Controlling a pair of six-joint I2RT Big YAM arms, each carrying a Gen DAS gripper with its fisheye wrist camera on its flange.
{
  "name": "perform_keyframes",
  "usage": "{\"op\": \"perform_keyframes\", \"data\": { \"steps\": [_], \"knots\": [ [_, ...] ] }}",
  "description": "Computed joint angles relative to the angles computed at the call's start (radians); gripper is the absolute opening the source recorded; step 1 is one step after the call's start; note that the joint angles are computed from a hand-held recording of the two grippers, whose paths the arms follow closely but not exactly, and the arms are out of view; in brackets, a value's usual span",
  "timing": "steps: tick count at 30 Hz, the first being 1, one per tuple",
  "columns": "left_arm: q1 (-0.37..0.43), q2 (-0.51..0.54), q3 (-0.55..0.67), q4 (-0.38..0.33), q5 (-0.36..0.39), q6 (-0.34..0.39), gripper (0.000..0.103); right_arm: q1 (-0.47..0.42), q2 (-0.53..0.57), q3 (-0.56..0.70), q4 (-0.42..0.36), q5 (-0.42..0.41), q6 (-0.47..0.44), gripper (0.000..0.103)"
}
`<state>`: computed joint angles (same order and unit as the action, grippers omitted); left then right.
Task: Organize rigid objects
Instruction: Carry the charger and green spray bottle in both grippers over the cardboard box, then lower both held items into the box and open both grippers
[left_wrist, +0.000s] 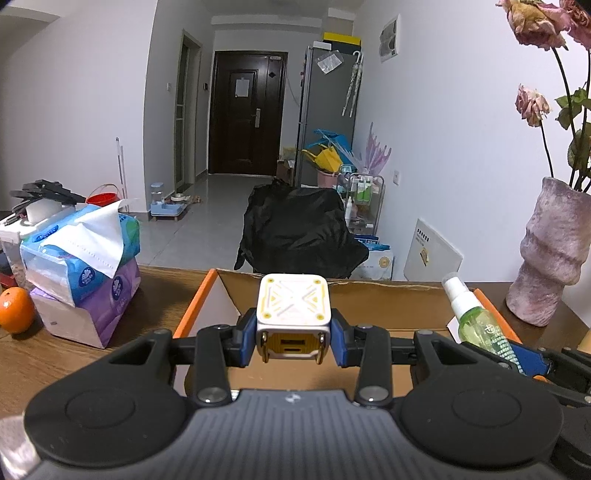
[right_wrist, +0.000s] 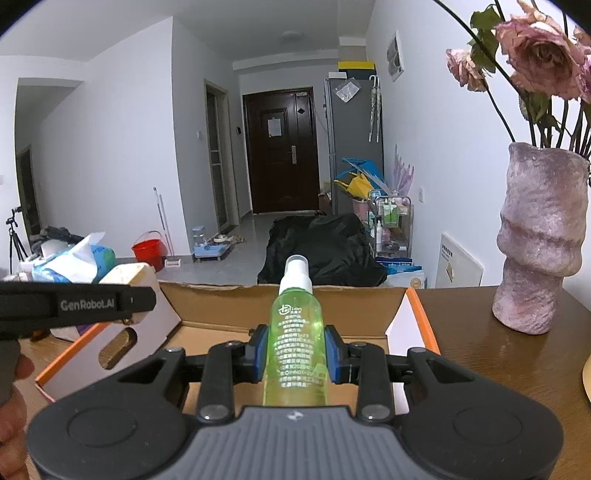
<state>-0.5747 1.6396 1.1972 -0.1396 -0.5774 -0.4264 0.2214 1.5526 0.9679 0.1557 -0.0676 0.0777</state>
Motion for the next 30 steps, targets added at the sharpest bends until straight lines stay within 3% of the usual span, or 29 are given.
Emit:
{"op": "perform_keyframes", "data": {
  "steps": [14,16,17,18,19,20,22,24,30],
  "knots": [
    [0.009,0.040,0.033,-0.054,0.012,0.000,0.042,0.000,0.022,0.007,-0.014,0.016,0.001,0.030],
    [0.009,0.037,0.032,-0.050,0.005,0.001,0.059,-0.005,0.029,0.022,-0.039,0.017,0.013,0.031],
    [0.006,0.032,0.024,-0.041,-0.008,0.001,0.080,-0.006,0.032,0.027,-0.049,0.022,0.018,0.031],
    [0.002,0.028,0.018,-0.026,-0.029,0.006,0.094,-0.005,0.031,0.024,-0.044,0.036,0.023,0.034],
    [-0.003,0.026,0.013,-0.016,-0.053,0.012,0.099,-0.005,0.030,0.023,-0.044,0.048,0.025,0.047],
    [-0.009,0.024,0.010,-0.009,-0.080,0.016,0.103,-0.006,0.026,0.019,-0.036,0.050,0.029,0.071],
    [-0.012,0.021,0.007,0.000,-0.093,0.015,0.103,-0.007,0.016,0.000,0.000,0.061,0.038,0.098],
    [-0.010,0.020,0.008,-0.010,-0.088,-0.003,0.103,-0.003,0.006,-0.020,0.041,0.077,0.031,0.102],
    [-0.007,0.019,0.013,-0.027,-0.100,-0.025,0.103,-0.008,0.004,-0.015,0.025,0.069,0.032,0.103]
  ]
}}
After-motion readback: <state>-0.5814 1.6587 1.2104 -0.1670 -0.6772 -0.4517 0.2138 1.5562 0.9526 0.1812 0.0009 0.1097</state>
